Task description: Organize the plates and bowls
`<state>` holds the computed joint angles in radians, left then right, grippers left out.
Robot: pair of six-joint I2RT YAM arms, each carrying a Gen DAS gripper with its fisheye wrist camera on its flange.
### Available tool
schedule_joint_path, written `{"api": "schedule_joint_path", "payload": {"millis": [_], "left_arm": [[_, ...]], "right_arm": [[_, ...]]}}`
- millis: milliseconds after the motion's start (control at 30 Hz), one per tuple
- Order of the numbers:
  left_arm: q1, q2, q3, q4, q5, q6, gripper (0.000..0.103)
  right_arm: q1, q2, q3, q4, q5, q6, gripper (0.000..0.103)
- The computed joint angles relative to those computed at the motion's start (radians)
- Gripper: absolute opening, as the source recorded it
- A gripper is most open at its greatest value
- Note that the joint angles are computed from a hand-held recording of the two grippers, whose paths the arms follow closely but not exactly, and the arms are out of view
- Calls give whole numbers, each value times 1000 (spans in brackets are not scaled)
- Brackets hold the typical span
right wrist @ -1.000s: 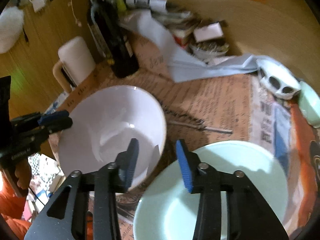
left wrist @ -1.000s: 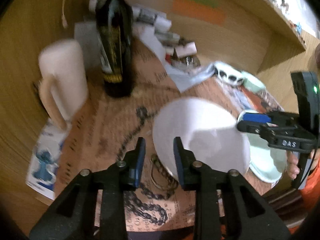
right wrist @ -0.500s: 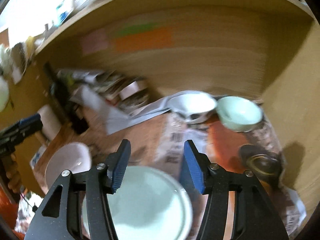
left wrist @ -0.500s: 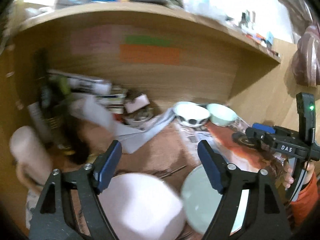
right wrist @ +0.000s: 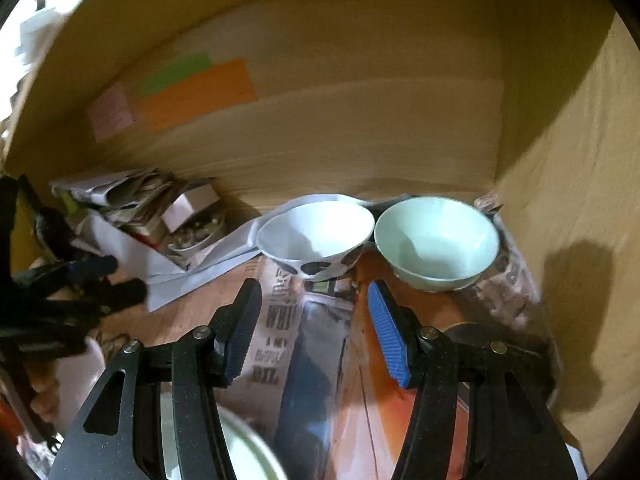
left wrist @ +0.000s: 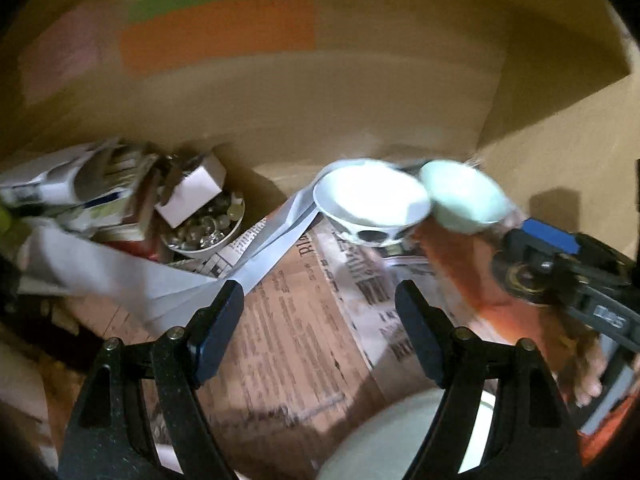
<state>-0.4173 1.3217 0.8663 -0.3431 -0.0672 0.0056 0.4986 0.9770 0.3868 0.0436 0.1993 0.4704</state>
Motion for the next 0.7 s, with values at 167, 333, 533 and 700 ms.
{"api": "schedule_joint_path", "payload": {"millis": [167,333,533,700], "left_arm": [[35,263,199,-26,60,-76,78],[56,436,354,-74,128,-140,77],[56,546,423,-54,146,-193,69],[59,589,450,-51,180,-208,55]], "right_arm": [[-108,135,31,87,-105,-35,52],[-189,264,79,145,-206,-48,52],[-221,377,124,183,-264,-63,51],[-228,440,141,218,-281,-77,50]]}}
